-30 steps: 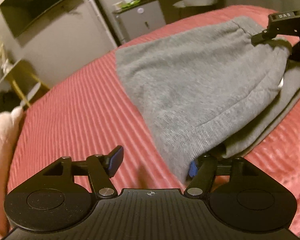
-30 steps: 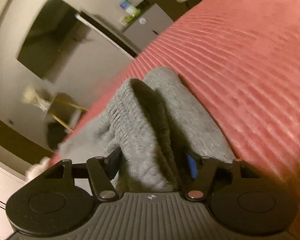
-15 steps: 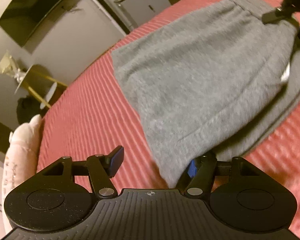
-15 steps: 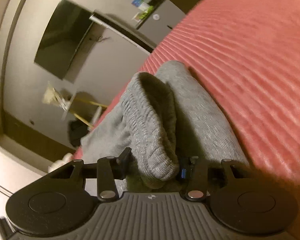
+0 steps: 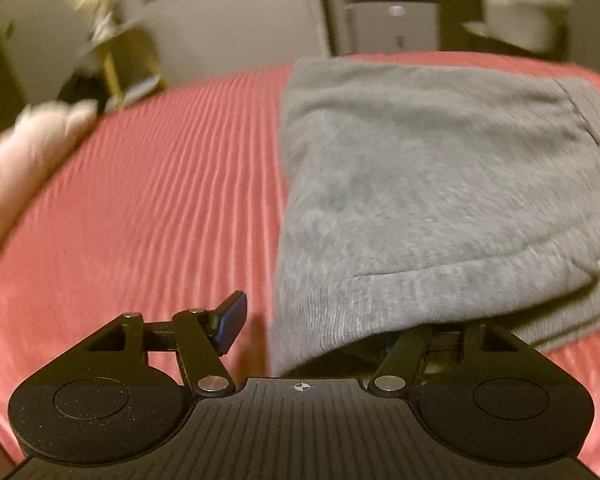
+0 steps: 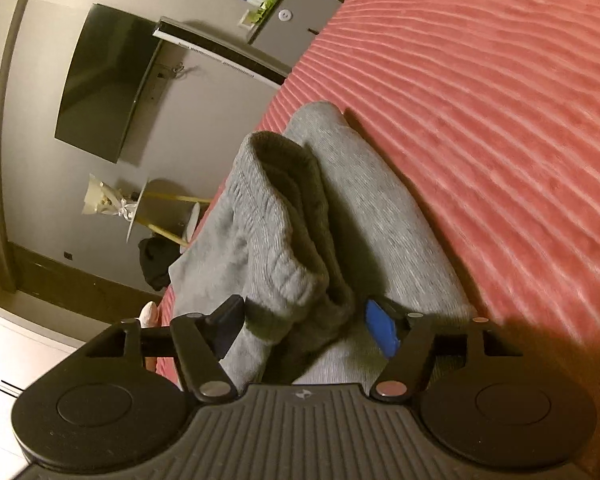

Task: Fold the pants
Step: 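Lift the hems with the right tool and fold them toward the waistband, then open the right tool to release the hems on the pants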

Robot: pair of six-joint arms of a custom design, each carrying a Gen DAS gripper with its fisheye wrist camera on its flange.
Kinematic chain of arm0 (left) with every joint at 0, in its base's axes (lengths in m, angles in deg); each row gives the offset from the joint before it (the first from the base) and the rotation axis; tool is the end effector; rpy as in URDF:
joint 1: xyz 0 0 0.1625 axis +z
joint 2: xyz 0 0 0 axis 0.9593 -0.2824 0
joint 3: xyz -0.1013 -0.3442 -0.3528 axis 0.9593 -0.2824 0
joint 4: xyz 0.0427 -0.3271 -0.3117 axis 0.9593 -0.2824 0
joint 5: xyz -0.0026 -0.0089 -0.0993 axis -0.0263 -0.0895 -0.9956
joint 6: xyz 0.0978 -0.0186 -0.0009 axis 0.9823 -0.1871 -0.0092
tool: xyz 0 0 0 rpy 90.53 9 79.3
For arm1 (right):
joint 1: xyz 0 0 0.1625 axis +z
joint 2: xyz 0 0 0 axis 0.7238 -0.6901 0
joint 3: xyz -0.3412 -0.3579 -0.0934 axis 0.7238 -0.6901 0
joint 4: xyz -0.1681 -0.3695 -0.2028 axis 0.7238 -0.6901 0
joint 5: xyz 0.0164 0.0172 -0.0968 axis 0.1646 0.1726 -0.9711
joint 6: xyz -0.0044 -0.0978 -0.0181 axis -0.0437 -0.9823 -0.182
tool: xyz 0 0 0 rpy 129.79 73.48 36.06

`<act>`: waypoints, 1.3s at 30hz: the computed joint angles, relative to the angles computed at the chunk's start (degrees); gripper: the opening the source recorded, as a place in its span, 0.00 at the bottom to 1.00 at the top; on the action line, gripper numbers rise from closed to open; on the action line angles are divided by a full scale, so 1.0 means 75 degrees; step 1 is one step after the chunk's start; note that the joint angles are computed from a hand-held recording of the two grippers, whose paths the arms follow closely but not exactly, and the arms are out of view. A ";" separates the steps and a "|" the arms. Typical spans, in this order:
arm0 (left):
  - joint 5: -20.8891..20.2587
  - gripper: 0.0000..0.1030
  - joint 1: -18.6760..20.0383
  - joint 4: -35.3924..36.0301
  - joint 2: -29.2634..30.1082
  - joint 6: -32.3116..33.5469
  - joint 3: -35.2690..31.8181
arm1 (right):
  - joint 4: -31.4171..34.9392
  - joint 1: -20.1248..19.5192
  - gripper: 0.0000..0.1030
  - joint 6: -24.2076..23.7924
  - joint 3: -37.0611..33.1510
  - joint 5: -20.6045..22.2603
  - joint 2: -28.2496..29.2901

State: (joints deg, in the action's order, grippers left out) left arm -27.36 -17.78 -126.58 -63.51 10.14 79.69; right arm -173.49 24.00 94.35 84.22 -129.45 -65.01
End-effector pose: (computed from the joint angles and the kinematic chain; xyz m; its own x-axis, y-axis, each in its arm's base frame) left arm -0.2657 -0.7771 -0.0627 -0.5942 0.0885 -0.7995 0.5766 0.7398 -0.3467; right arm -0.1022 -0.7363 0.2681 -0.9328 0.2839 -0.2221 0.3499 0.5647 -0.7474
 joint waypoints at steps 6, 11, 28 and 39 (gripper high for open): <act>-0.0280 0.68 0.0131 0.0050 0.0012 -0.0292 -0.0080 | -0.0158 0.0057 0.56 0.0694 -0.0327 0.0168 0.0319; -0.0877 0.69 0.0262 -0.0496 -0.0226 -0.0287 0.0346 | -0.0787 0.0117 0.48 0.0299 -0.0319 0.0138 0.0514; -0.1734 0.58 0.0465 -0.1252 -0.0256 0.0333 0.0408 | -0.1492 0.1076 0.39 -0.0412 -0.0456 -0.1448 0.0580; -0.2171 0.22 0.0500 -0.1865 -0.0240 0.0357 0.0470 | -0.2243 0.1433 0.39 -0.0856 -0.0404 -0.1515 0.0243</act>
